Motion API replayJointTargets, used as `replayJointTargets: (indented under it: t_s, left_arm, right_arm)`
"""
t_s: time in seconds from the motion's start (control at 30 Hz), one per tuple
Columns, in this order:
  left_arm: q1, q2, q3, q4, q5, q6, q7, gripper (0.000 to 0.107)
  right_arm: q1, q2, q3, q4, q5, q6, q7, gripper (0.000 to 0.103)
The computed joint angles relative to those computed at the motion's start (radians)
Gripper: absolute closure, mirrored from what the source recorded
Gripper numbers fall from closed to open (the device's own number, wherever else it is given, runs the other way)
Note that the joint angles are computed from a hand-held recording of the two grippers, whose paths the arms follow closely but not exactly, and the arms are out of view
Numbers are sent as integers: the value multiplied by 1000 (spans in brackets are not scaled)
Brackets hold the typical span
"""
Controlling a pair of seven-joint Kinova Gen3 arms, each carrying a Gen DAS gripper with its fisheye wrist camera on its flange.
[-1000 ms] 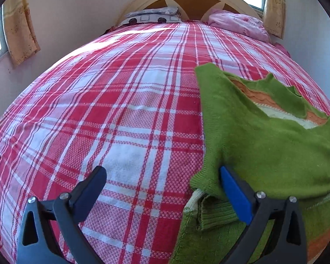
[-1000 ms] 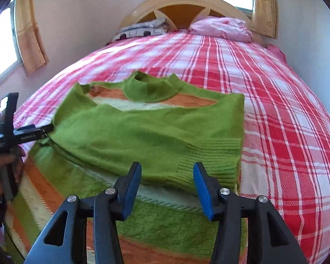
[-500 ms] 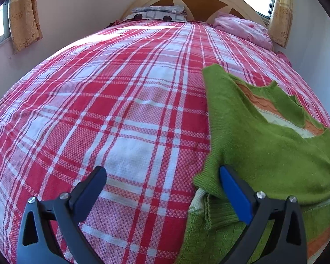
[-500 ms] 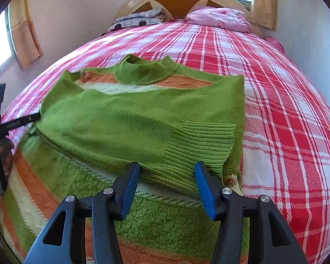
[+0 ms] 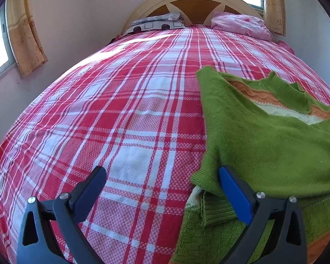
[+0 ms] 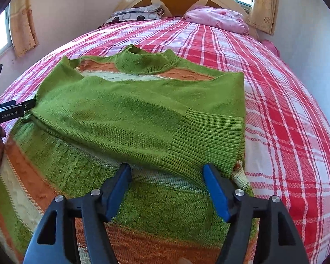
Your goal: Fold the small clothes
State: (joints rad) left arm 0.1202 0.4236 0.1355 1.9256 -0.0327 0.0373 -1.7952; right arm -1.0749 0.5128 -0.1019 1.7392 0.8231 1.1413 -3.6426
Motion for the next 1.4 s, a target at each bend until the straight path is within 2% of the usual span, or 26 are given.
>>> replayJointTargets:
  t_s: [0.17, 0.23, 0.37, 0.4, 0.47, 0.63, 0.7, 0.77, 0.83, 0.9, 1.07, 1.3, 1.4]
  left_arm:
    - [-24, 2, 28, -4, 4, 14, -6, 4]
    - [-26, 2, 29, -4, 7, 13, -9, 4]
    - [-49, 5, 52, -7, 12, 21, -18, 4]
    - [-59, 6, 63, -7, 14, 23, -21, 4]
    - [-70, 7, 75, -8, 18, 25, -26, 4]
    - [-71, 5, 76, -3, 22, 22, -36, 4]
    - [-81, 3, 87, 0, 18, 21, -36, 4]
    - [-141, -2, 149, 7, -6, 28, -23, 4]
    - [-234, -13, 241, 21, 29, 42, -65, 4]
    - [-326, -28, 330, 61, 73, 21, -128, 4]
    - [-517, -47, 520, 151, 30, -27, -178, 4]
    - [-796, -54, 786, 227, 3, -6, -216, 4]
    - [-935, -55, 914, 265, 38, 2, -269, 4]
  right_arm:
    - [-81, -17, 19, -3, 81, 71, -126, 33]
    - [-73, -16, 3, -16, 115, 89, -129, 33]
    - [-15, -26, 1, 3, 125, 10, -139, 33]
    - [28, -26, -20, 13, 111, -30, -134, 33]
    - [58, -22, -22, 24, 80, -84, -98, 33]
    - [42, 4, -13, -35, 19, -42, 25, 33]
    - [30, 9, -2, -42, 10, -31, 39, 33]
    - [8, -2, 6, -35, 10, -21, 16, 33]
    - [-25, -20, 10, -21, 29, -12, -40, 33]
    - [-43, -21, 2, -28, 42, 15, -52, 33]
    - [-82, -3, -22, -68, 37, 74, -52, 33]
    - [-151, 17, -34, -99, 22, 120, -94, 33]
    - [-176, 23, -43, -111, 9, 136, -104, 33]
